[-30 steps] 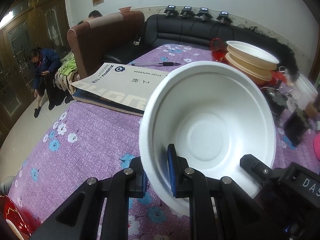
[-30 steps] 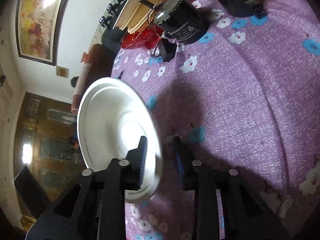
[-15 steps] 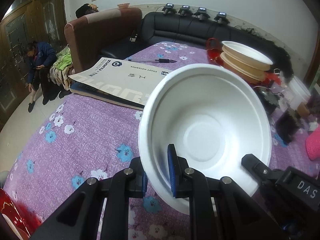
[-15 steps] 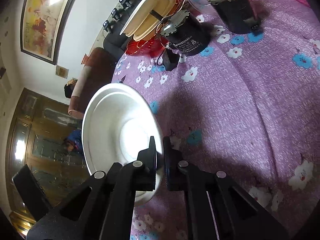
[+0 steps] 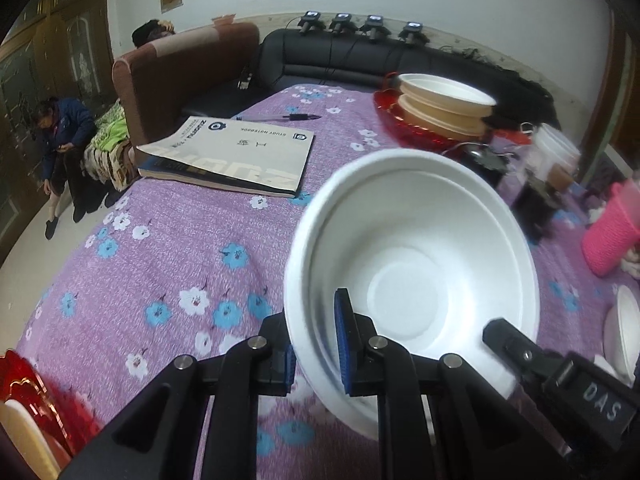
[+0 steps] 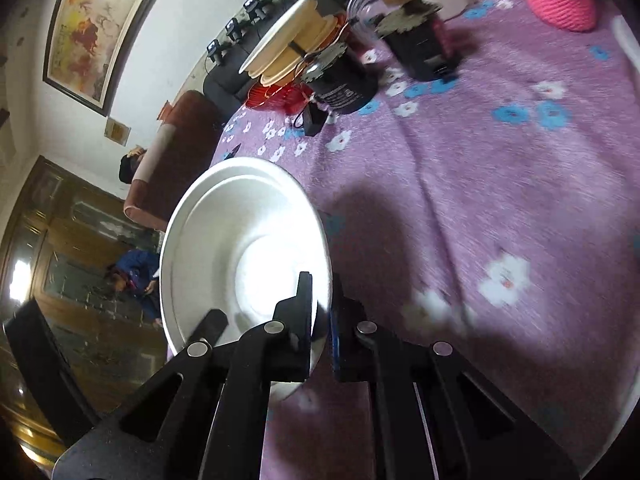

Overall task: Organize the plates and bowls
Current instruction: 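Lift the white paper bowl with the right tool and carry it, then carry the white paper bowl with both tools over the red plate stack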

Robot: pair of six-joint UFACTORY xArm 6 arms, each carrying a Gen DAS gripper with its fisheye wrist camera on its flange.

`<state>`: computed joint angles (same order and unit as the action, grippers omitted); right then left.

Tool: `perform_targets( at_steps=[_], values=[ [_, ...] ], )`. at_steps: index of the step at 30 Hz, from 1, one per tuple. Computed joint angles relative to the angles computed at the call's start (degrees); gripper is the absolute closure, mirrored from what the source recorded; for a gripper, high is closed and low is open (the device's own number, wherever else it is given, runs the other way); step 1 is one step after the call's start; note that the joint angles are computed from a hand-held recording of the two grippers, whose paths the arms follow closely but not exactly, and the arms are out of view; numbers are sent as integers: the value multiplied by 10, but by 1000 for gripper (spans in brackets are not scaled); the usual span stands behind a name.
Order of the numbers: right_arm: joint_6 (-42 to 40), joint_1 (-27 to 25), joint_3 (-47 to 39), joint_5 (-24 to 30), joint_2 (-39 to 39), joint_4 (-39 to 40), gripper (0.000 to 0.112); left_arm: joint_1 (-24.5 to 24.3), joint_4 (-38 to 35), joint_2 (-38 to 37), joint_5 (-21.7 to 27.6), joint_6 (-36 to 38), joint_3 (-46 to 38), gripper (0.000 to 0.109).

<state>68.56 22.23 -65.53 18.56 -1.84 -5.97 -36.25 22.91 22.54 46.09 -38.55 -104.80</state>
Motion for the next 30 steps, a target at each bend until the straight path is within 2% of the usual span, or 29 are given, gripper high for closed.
perform_targets(
  at_steps=[2,6,10,18,30],
  values=[
    [13,4,28,-4,-28,-12,106,-5,10,-27,-15,-4,35,93],
    [75,11,70,5,-89,-84,106,-14,19,-75,-43,-6,93,93],
    [137,25,97,21,-142,-157,106,-27,59,-131,-66,-23,149,93],
    [239,69,140,59,-235,-265,106,-37,70,-220,-104,-19,234,93],
    [314,148,128,132,-273,-351,106,-28,75,-315,-132,-11,326,93]
  ],
)
